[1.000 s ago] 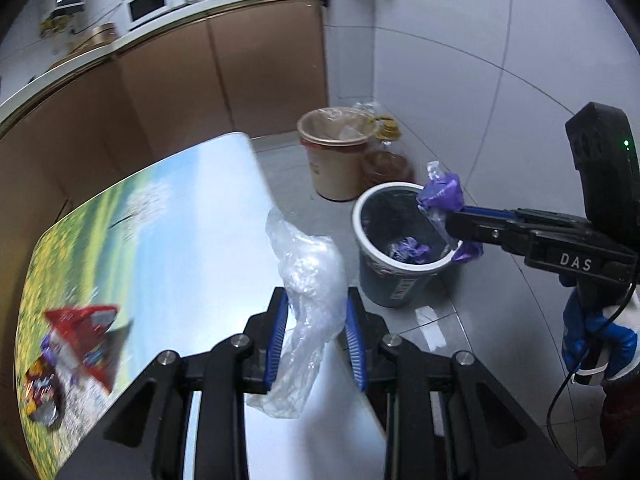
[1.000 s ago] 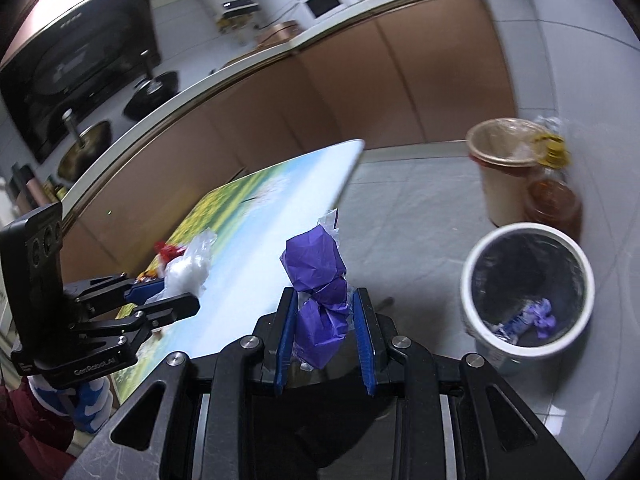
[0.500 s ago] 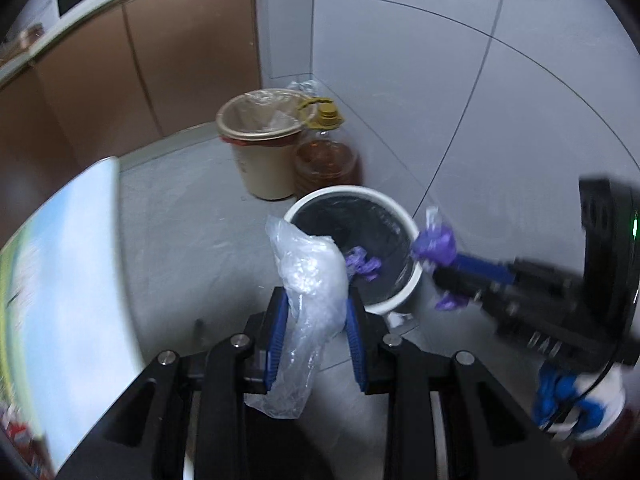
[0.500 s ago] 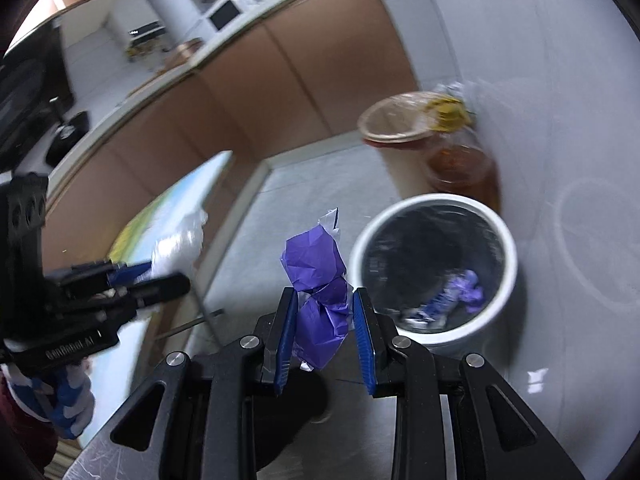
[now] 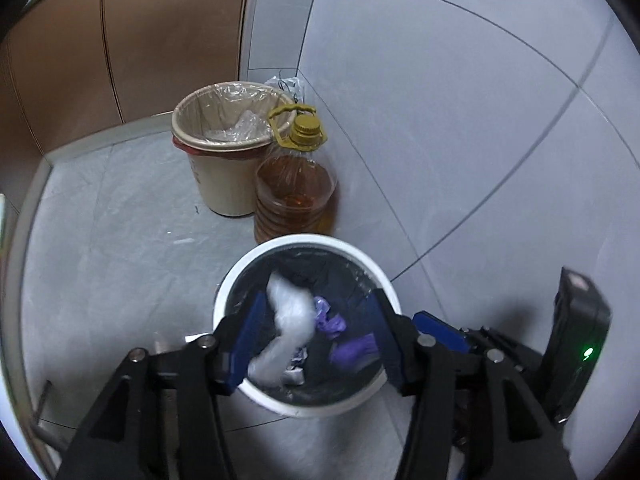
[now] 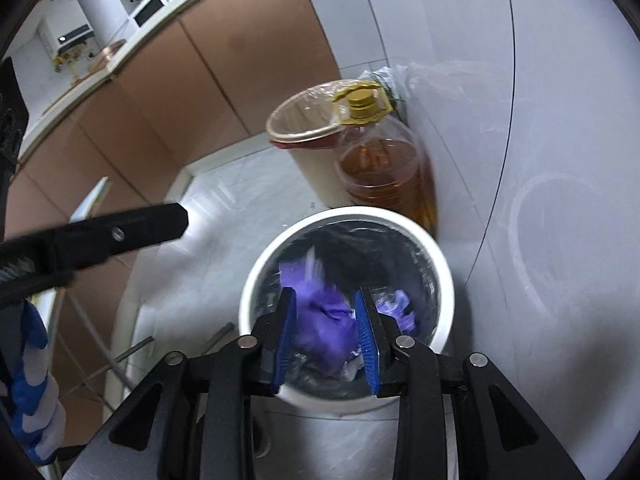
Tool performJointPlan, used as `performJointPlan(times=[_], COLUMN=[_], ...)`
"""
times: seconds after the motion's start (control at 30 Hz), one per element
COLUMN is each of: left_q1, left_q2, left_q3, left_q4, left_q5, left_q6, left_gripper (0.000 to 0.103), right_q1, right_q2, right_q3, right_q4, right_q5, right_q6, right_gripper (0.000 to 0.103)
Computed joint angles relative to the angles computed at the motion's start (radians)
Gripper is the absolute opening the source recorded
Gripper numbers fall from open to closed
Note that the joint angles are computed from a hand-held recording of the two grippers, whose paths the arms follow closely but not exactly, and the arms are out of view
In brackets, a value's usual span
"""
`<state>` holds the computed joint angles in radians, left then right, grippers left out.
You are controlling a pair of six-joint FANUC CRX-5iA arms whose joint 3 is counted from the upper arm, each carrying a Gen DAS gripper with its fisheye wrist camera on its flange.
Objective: Collect trash
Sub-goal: 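Carry both bags to the bin and open both tools to drop them, then move both tools back over the remaining trash on the table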
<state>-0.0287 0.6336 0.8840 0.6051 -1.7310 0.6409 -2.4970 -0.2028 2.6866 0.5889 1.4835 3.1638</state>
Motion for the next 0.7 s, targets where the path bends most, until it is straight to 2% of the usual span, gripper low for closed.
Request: performJointPlan(times=[0.03,0.2,0.33,0.37,0.4,0.6,0.7], left_q1=[-0.001,0.028,0.082,0.102,0.116,0.229,0.294], left_q2=[0.010,-0.054,-0.149,-0.182,-0.204,-0.334,-0.369], left_q3=[0.014,-0.077,-0.211,-0.257,-0.285,-0.426,-0.444], left_q4=[0.006,0.047,0.112,0.133,0.146,0.225,0.251], left_q5=[-0.003,0.055,0.126,0.149,0.166,0.202,0.173], left_q6=[0.012,-0.017,-0.083,-0.110,-0.133,-0.295,-0.358], left_gripper=[0.052,0.052,0.052,0.052,0.052,0.052,0.052], right_q1=[-0.004,0.011,0.044,0.056,0.074,0.153,0.197], right_q2=[-0.005,-0.017,-0.044,-0.055,-0.075,-0.176,-0.227], right_q3=[-0.004,-0.037,-0.099,-0.123,-0.163,-0.369,-0.482], right_q4=[-0.001,0.016,0.042,0.053,0.073,0.153,0.201], right_q5=[0.012,0.055,0.103,0.124,0.164,0.302,0.353], right_q6=[0.004,0.013,0.019,0.015,0.012,0.055,0.089], right_gripper=[0.044,0.049,0.064,0.071,0.073,0.074,0.074])
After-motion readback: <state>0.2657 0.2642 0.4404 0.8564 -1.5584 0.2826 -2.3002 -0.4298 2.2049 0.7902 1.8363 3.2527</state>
